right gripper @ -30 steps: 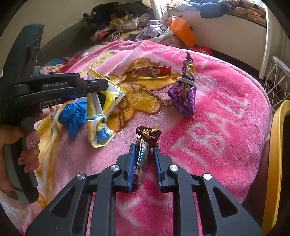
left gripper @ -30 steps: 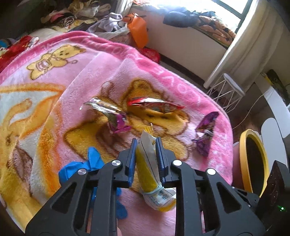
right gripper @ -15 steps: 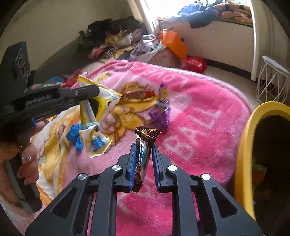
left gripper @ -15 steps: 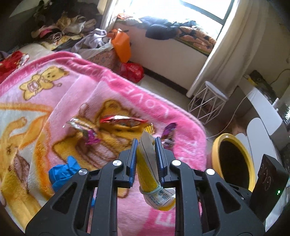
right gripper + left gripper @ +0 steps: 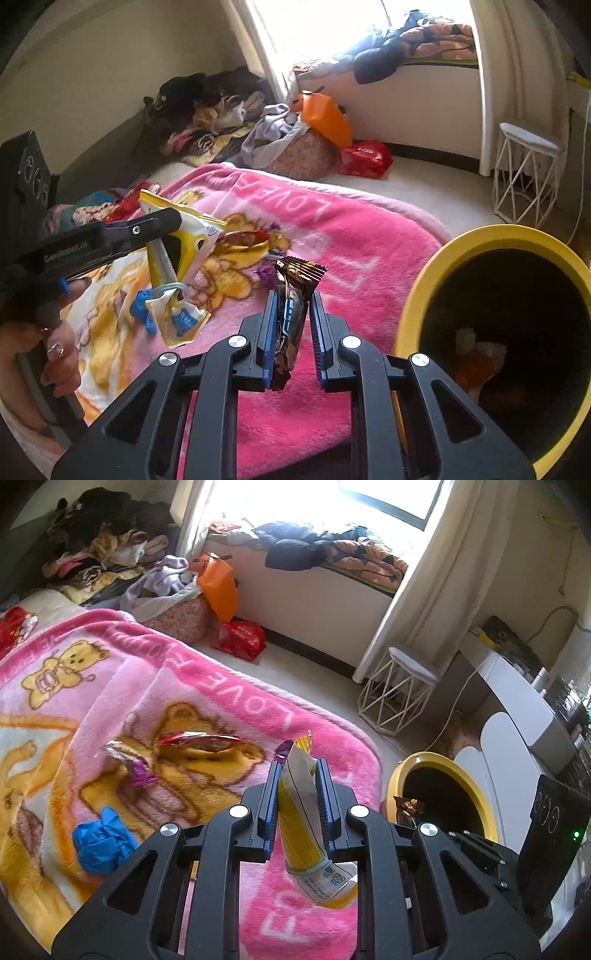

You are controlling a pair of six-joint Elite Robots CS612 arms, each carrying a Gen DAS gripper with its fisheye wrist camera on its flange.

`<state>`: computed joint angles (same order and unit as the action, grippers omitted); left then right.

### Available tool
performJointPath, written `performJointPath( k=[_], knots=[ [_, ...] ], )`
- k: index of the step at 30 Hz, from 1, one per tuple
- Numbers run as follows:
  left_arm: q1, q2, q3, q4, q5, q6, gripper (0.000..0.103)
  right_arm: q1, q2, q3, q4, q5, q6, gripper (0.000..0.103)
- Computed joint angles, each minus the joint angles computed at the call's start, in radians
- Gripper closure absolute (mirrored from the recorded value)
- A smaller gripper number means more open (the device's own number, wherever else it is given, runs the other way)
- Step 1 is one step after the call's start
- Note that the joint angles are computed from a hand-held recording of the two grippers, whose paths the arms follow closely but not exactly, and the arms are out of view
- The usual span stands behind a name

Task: Collect trash
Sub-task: 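Carry the chip bag and candy wrapper over the bin with both tools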

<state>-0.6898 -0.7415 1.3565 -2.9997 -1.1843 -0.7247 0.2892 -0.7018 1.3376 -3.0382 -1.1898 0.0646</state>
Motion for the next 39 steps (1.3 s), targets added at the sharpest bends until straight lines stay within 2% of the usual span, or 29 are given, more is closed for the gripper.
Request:
performJointPath(
  k=[16,39],
  knots=[
    [-0.022,0.022,-0.052,-0.014,-0.022,0.05,0.089,-0.037,-0.037,0.07,-0.095,-0.047,0.058,0.086],
    [-0.043,0.057,-0.121,-0.015,-0.067,0.095,0.089,-0.077,-0.066,0.121,-0.164,-0.124,0.122,0.086]
  ],
)
